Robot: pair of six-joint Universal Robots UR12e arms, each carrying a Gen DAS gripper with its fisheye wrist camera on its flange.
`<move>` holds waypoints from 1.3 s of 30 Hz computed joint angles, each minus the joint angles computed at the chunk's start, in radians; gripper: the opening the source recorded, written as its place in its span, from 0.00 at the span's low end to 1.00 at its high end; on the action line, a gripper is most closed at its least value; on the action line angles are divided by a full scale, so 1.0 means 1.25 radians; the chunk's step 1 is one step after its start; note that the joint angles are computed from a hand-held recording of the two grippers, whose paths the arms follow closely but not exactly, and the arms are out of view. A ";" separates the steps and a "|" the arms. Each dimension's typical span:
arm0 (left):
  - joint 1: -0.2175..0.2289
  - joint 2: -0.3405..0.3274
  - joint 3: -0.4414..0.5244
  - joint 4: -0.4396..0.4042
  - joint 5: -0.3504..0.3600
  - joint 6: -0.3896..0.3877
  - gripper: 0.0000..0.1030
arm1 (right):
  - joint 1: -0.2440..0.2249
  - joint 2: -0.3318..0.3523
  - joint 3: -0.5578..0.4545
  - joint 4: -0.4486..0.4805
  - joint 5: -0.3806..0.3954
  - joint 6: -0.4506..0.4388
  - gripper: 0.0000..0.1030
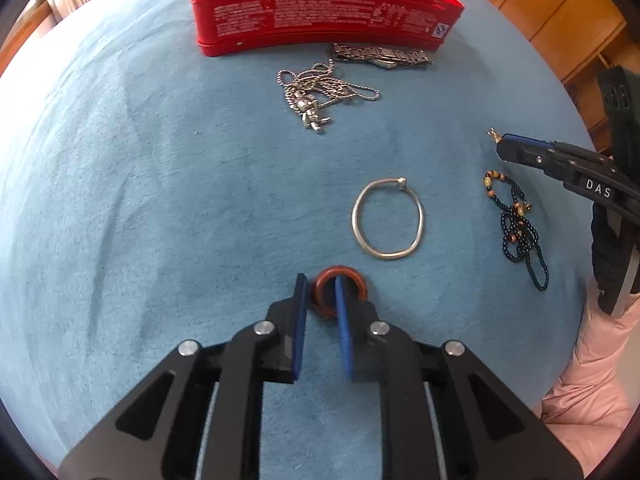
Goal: Organize jewelry
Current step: 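Grasp the red ring with the left tool while the right tool lowers onto the gold pendant necklace, then carry the red ring over the red tin with the left tool while the right tool carries the gold pendant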
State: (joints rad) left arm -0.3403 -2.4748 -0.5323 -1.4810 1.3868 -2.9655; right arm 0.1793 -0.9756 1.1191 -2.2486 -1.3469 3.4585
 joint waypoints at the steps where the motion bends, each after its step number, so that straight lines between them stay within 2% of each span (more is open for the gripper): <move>1: -0.002 -0.001 0.000 0.003 0.005 0.000 0.15 | 0.000 0.000 -0.001 0.001 0.000 0.001 0.19; 3: -0.005 -0.003 0.000 0.012 0.009 -0.002 0.10 | 0.000 0.000 -0.001 0.001 -0.002 0.003 0.19; 8: -0.009 0.017 -0.046 0.065 0.018 -0.017 0.09 | -0.003 -0.007 0.012 -0.019 0.008 0.005 0.19; 12: 0.007 0.038 -0.082 0.102 -0.031 -0.038 0.06 | -0.011 -0.016 0.029 -0.054 0.033 0.023 0.19; 15: 0.010 0.045 -0.087 0.129 -0.040 -0.047 0.06 | -0.015 -0.020 0.037 -0.076 0.044 0.033 0.19; 22: 0.015 0.039 -0.069 0.125 -0.058 -0.064 0.06 | -0.017 -0.018 0.034 -0.079 0.053 0.038 0.19; 25: 0.019 0.048 -0.085 0.146 -0.064 -0.066 0.06 | -0.017 -0.018 0.035 -0.083 0.056 0.039 0.19; 34: 0.023 0.023 -0.017 0.140 -0.078 -0.071 0.06 | -0.020 -0.018 0.018 -0.099 0.059 0.038 0.19; 39: 0.022 -0.013 0.064 0.108 -0.094 -0.066 0.06 | -0.020 -0.010 -0.014 -0.084 0.060 0.024 0.19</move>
